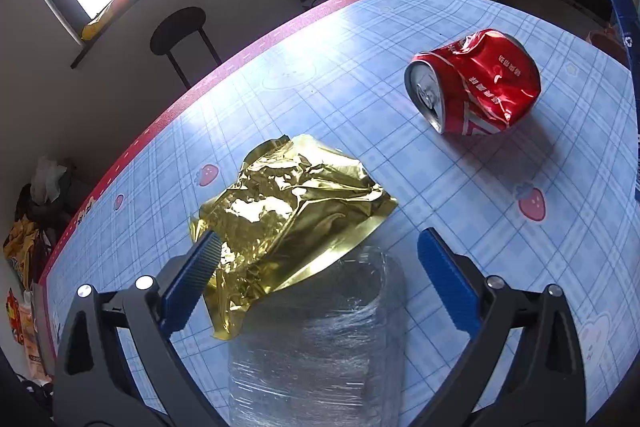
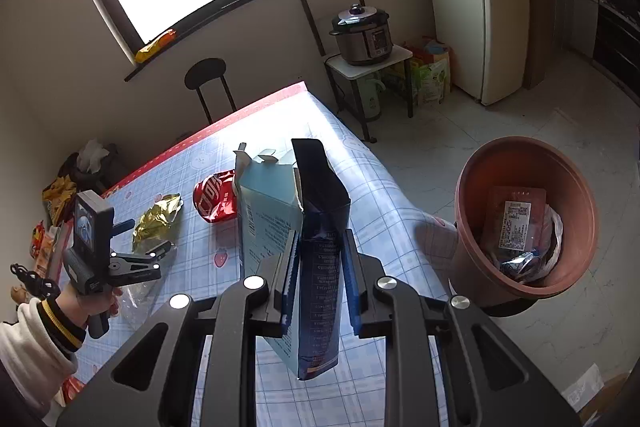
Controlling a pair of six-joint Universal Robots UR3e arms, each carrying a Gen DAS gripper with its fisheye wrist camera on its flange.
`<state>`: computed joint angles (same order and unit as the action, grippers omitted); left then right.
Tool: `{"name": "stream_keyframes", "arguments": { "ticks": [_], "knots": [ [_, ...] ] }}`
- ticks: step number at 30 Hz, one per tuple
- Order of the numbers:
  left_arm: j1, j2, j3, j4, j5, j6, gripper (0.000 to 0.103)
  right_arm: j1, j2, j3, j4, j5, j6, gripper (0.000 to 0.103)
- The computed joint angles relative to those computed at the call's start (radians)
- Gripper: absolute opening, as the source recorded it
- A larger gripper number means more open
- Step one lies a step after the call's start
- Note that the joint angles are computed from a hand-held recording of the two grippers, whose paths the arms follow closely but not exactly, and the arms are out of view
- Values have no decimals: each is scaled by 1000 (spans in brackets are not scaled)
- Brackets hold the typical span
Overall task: Collect trash
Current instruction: 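Lift the box with the right tool while the left tool grasps the gold foil wrapper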
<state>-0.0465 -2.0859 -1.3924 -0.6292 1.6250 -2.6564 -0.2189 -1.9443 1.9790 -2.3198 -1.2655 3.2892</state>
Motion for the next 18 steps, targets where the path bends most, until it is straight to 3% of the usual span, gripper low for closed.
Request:
{"name": "stream_keyframes", "arguments": {
  "ticks": [5, 7, 12, 15, 18],
  "knots": [
    [-11, -104, 147, -67, 37, -25, 95, -44, -30, 18, 28, 19, -14, 21],
    [-22, -150, 216, -116, 71, -21, 86, -58, -44, 26, 36, 24, -19, 21],
    [-36, -204, 281, -128, 124, -2, 79, -83, -67, 32, 62, 34, -29, 21],
    [-17, -167, 248, -93, 98, -19, 43, -94, -75, 27, 71, 44, -32, 21],
    [19, -104, 220, -79, 30, -43, 33, -102, -80, 24, 72, 56, -39, 21]
  ]
}}
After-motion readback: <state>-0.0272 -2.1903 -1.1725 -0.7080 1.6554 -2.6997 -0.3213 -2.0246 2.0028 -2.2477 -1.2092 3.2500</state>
